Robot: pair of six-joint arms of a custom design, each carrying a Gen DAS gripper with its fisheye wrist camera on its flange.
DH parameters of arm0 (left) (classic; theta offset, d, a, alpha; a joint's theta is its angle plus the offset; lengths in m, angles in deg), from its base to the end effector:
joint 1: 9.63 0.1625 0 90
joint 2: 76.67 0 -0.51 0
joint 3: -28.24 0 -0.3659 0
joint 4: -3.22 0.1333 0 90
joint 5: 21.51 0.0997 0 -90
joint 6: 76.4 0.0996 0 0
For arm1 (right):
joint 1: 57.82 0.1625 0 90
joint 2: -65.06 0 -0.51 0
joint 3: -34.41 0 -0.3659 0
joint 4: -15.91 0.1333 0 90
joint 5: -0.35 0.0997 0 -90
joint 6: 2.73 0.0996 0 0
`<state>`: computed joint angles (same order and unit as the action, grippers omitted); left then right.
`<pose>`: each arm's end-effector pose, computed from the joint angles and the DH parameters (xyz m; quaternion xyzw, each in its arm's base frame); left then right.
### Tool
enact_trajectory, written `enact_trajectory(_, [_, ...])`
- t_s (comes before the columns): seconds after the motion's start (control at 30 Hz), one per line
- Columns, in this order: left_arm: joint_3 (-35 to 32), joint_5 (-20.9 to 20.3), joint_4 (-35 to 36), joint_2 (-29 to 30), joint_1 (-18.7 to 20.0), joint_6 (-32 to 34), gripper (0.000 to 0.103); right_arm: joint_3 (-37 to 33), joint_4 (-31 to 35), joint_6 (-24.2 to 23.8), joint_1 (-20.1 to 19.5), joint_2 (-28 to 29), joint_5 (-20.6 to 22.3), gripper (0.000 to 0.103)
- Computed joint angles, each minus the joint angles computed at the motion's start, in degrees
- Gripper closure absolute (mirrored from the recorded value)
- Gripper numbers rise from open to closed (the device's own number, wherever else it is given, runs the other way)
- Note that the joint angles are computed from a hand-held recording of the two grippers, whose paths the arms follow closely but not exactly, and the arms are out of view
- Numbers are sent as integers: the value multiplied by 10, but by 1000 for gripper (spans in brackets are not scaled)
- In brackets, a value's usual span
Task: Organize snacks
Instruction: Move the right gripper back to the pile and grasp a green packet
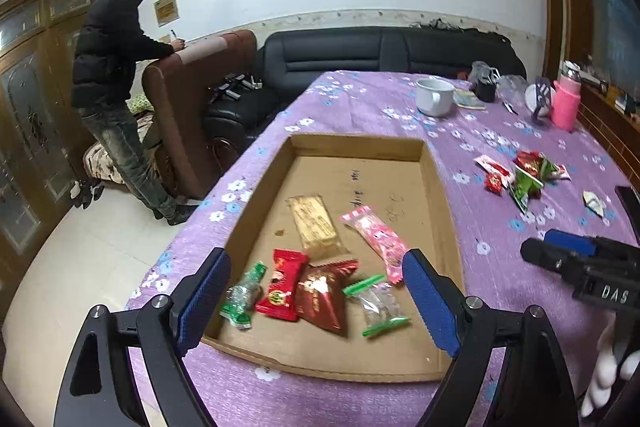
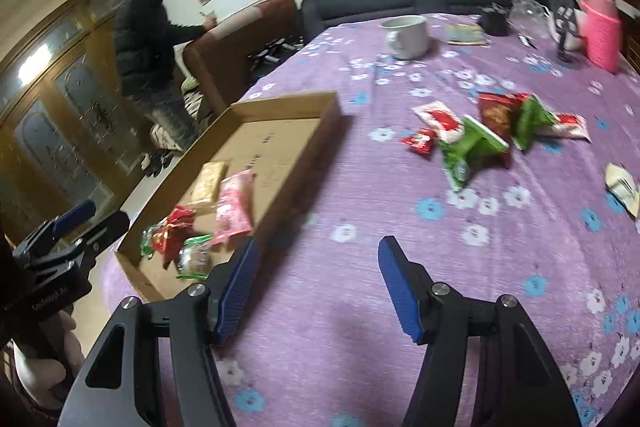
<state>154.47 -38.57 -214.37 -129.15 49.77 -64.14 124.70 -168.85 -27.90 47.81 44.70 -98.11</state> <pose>-0.0555 -0.5428 0.2790 0.0115 0.7658 -0.4439 0.4652 0.3124 -0.6764 -0.0513 0.3246 -0.9184 0.2077 0.0896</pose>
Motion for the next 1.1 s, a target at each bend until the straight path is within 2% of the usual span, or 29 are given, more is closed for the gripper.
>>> enact_trajectory(0.43, [-8, -2, 58, 8, -1, -29, 13, 9, -17, 21, -25, -14, 2, 41])
enact_trajectory(0.57, [-8, -17, 87, 2, 1, -50, 13, 8, -21, 24, -31, -20, -4, 41])
enact_trajectory(0.67, [0, -62, 86, -11, 1, -58, 13, 3, -28, 26, -37, -26, -15, 41])
enact_trajectory(0.8, [10, -164, 92, -32, 9, -78, 13, -14, -31, 39, -48, -32, -49, 41])
enact_trajectory(0.87, [6, -225, 127, -40, 24, -95, 13, -27, -27, 47, -54, -31, -66, 41])
enact_trajectory(0.93, [-1, -259, 160, -40, 34, -111, 13, -43, -14, 56, -58, -30, -73, 41])
enact_trajectory(1.1, [-16, -278, 198, -31, 37, -122, 13, -98, 52, 82, -61, -12, -47, 41])
